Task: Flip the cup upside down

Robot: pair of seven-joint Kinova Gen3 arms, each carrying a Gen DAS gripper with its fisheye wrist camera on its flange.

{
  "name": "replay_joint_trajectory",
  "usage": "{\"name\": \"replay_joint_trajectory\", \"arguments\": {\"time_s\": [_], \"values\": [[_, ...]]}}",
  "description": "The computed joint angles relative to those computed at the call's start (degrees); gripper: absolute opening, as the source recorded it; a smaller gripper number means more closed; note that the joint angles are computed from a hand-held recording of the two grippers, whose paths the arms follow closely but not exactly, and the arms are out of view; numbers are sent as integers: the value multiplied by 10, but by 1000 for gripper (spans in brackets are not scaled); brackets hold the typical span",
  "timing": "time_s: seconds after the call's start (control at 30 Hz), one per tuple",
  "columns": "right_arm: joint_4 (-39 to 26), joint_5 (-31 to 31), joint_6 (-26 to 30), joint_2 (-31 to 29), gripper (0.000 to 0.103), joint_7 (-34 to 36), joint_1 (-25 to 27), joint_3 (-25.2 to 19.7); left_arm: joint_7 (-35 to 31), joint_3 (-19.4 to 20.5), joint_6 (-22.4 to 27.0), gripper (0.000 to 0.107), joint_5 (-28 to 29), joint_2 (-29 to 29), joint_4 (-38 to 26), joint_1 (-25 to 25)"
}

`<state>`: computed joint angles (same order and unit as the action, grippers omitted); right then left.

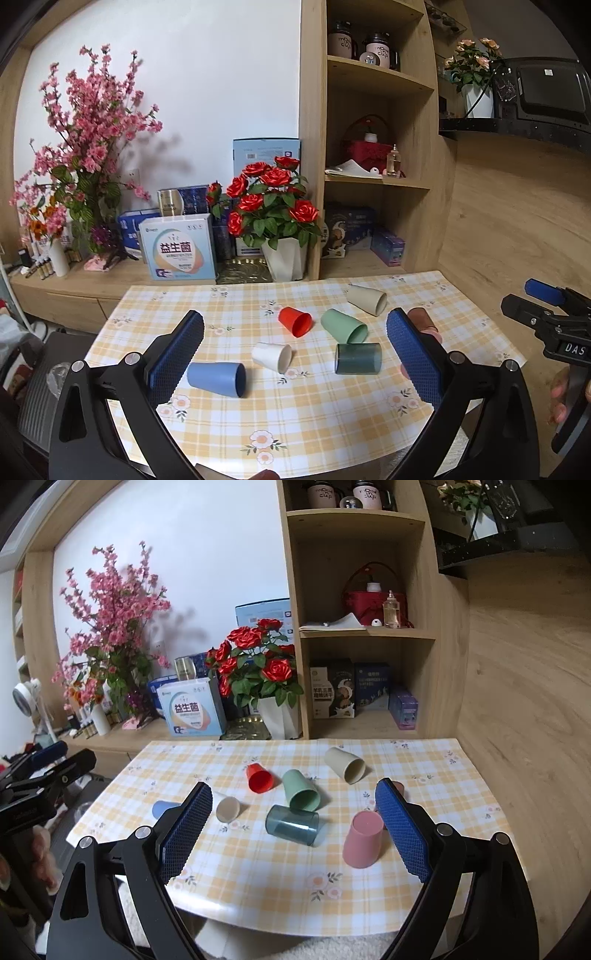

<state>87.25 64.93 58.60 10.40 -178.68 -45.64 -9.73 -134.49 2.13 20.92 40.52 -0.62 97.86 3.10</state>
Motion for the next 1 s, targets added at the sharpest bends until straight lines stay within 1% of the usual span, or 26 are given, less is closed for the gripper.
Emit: {"name": "replay_joint_trajectory", "arguments": {"time_s": [0.1, 0.37, 1.0], "values": [[-2, 0, 5, 1, 87, -1, -3, -1, 4, 1, -9, 97, -8, -3, 6, 3], [-4, 3, 21, 3, 87, -4, -10, -1, -2, -1, -1, 97, 0, -2, 8, 4], [0, 1, 24, 3, 87, -6, -6, -1, -20, -2, 5, 97, 14, -4, 11, 5]]}}
